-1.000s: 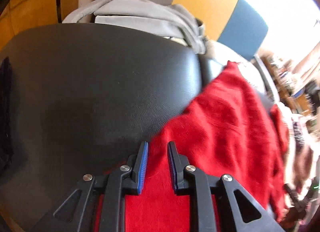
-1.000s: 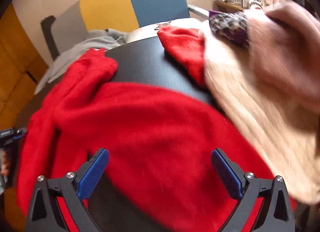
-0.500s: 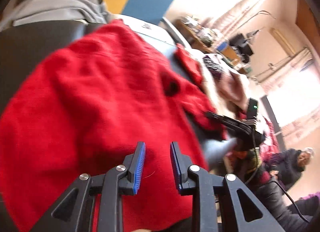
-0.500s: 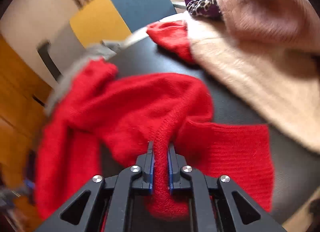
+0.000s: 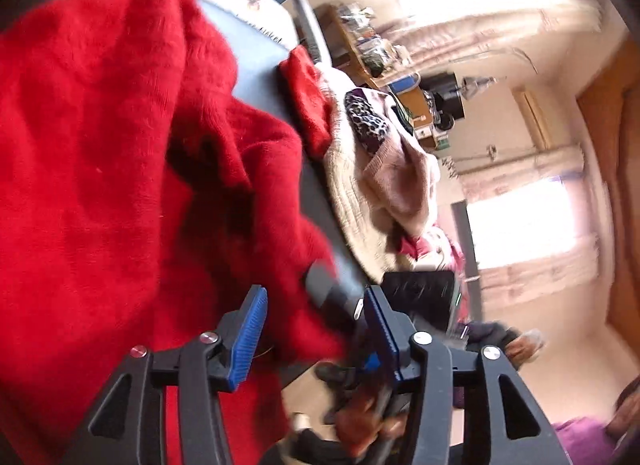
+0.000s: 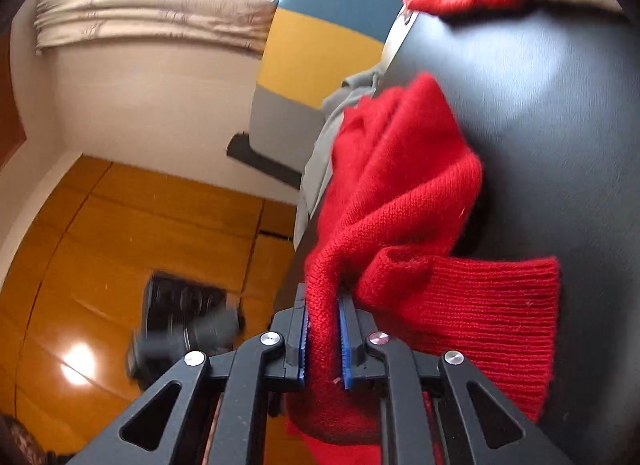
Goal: Fold clothes
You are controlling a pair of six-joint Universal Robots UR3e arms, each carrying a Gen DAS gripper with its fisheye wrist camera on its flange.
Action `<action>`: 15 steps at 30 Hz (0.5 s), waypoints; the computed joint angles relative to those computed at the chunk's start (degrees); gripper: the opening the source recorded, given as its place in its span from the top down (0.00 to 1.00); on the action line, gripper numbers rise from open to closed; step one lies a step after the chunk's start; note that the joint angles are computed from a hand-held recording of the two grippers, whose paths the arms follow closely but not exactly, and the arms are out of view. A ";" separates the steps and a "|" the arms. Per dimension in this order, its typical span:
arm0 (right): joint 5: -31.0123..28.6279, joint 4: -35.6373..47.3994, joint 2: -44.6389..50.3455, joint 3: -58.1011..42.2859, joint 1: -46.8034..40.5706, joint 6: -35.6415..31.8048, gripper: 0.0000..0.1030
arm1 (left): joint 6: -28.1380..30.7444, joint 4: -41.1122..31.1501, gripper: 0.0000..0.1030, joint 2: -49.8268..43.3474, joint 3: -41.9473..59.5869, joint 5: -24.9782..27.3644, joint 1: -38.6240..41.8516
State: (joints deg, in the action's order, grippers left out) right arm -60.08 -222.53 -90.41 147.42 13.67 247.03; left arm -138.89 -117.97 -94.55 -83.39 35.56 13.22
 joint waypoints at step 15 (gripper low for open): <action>-12.92 22.16 -2.44 -16.49 17.95 -14.61 0.42 | 6.06 -2.31 0.85 -3.59 9.98 -1.77 3.26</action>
State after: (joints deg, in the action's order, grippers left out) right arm -72.99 -200.37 -92.85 130.92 31.63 232.41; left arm -132.83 -120.28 -98.14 -73.41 33.79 16.48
